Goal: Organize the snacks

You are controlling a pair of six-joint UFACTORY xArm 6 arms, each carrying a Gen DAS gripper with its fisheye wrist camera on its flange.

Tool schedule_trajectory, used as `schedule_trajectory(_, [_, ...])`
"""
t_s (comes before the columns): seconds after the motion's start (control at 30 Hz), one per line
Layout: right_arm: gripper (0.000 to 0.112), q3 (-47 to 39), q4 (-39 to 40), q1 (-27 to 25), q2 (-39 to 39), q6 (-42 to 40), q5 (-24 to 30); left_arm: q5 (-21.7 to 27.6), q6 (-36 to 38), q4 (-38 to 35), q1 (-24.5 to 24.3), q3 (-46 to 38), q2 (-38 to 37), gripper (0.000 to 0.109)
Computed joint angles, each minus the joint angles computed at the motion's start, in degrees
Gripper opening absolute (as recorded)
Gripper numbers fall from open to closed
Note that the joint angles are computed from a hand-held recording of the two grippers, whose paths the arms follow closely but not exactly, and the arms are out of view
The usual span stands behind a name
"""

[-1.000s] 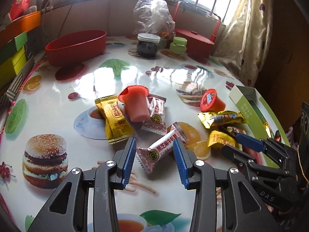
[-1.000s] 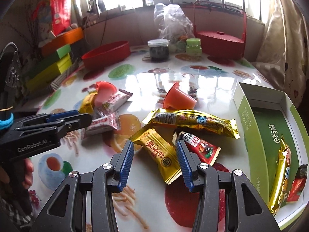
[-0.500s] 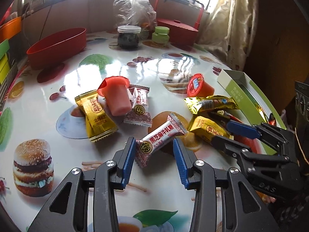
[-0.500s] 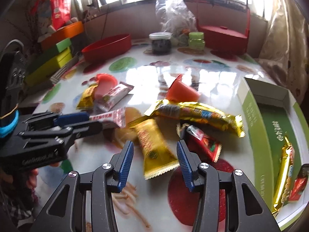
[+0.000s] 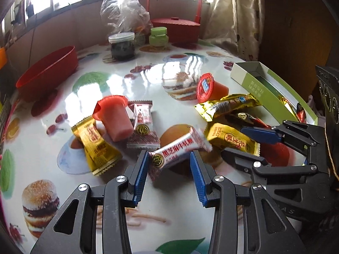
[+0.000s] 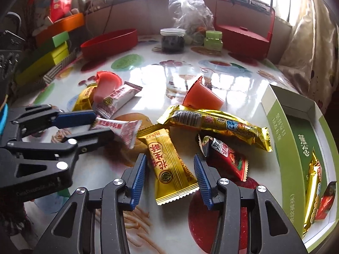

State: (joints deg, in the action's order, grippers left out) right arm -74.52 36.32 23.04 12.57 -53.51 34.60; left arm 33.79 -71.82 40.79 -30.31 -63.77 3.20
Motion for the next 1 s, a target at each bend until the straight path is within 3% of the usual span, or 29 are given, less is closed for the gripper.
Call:
schedule_trajectory(0.13, [0.032,0.57,0.67,-0.32,-0.42,0.33,-0.33,-3.55,-0.26,-1.19,-0.20,1.44,-0.68,0.041])
schedule_trajectory(0.3, [0.027,2.23,2.29,-0.73,-1.76,-1.27,-0.30,-6.83,2.72,-4.23,-0.71,2.09,-0.64,0.041])
schedule_trajectory(0.33, [0.027,2.50,2.54,-0.87,-2.00,-1.43,-0.27,-6.63,2.16,-3.45,-0.74,2.08,-0.82,0.041])
schedule_trajectory(0.43, [0.026,3.09,3.30,-1.49,-2.66,-1.69,0.52,0.15,-0.99,1.61,-1.63,-0.25,-0.73,0.041])
schedule_trajectory(0.6, [0.026,4.27,4.66,-2.53,-4.27,-2.87,2.60,0.72,1.81,1.30,-0.44,-1.62,0.05,0.041])
schedule_trajectory(0.7, [0.026,4.68,5.55,-3.29,-5.03,-3.84,4.49,-2.95,7.11,-1.70,0.87,-2.20,1.67,0.041])
schedule_trajectory(1.0, [0.026,6.46,5.03,-4.98,-6.91,-3.70,5.53,-1.66,17.00,-5.43,0.39,-6.95,5.59,0.046])
